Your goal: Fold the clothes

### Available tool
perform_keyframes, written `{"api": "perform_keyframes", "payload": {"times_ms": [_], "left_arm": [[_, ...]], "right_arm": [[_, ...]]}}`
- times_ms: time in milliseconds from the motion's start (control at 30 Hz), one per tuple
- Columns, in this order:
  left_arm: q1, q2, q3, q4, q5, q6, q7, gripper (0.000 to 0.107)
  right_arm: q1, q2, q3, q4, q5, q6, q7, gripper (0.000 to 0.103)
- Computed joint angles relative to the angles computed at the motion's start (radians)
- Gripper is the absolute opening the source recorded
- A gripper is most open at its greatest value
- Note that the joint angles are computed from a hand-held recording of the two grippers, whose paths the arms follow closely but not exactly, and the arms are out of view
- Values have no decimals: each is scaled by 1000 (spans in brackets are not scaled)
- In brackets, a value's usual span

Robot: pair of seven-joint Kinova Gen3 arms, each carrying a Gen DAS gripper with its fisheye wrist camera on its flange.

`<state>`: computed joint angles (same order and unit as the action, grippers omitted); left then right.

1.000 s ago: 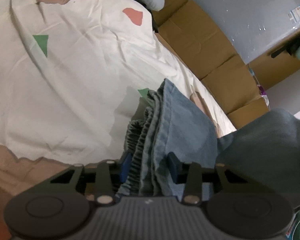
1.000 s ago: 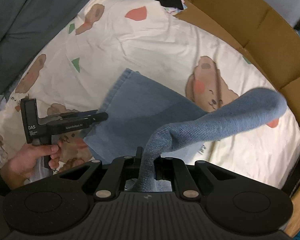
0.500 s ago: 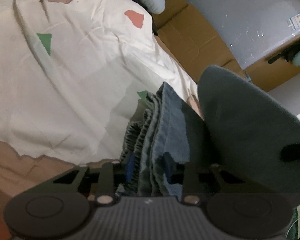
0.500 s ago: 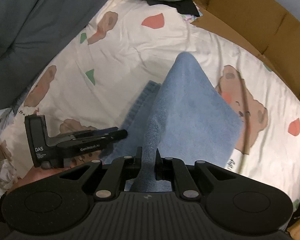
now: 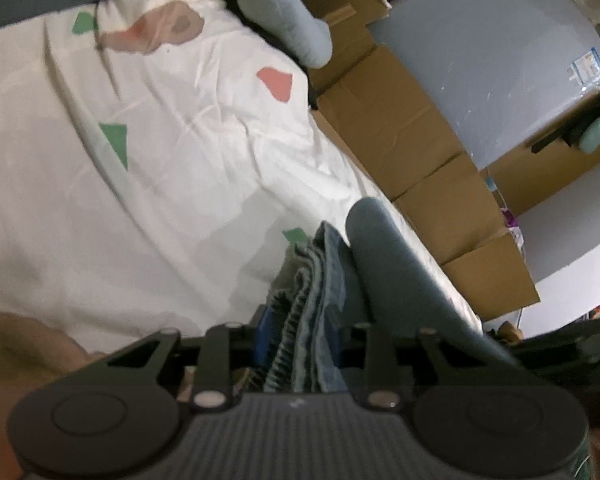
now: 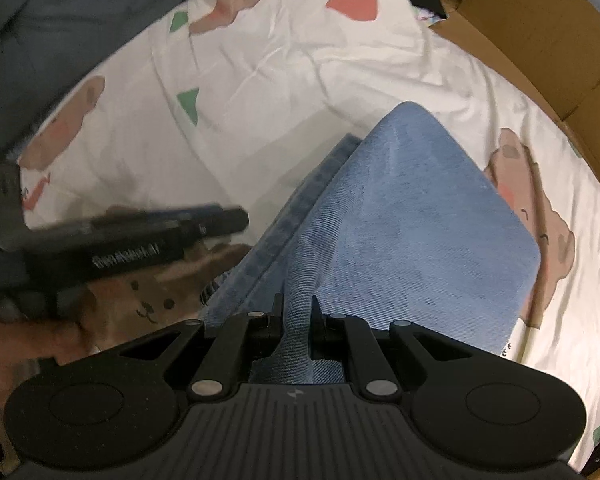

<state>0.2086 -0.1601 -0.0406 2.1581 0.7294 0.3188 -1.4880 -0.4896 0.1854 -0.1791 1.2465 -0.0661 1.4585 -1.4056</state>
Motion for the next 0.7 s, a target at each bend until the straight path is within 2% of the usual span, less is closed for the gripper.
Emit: {"api": "perform_keyframes", "payload": {"times_ms": [200,300,400,467,500,533,600,700], "left_arm": [[-4,-18,-19,4,1,3,-9,30],[-23,-28,-11,3,-32,14,22,30],[-30,-34,-15,2,-53,26,42,30],[-28,-37,-23,-3,-58,34,39,30],[-25,-38,-27,-6,-57,39,35,30],[-23,-37,-30,-11,-56,43,30,30],[-19,-33,-32,-19,-49,49,22,30],[-6,-25,-38,-23,-15,46,-6,30]], "right_arm": [[-17,-5,-10,24,3,-14,0,7],[-31,-10,-9,51,2,-29,-10,8],[-75,-14,54,97,-33,-63,-19,19],[-23,-21,59,129,-112,-83,-21,31],[23,-33,42,146,-153,-86,-37,33],[70,-33,25,147,-194,-82,-70,41],[162,-18,-5,124,-275,-70,-126,42],[297,-45,-45,150,-397,-87,-95,42]]}}
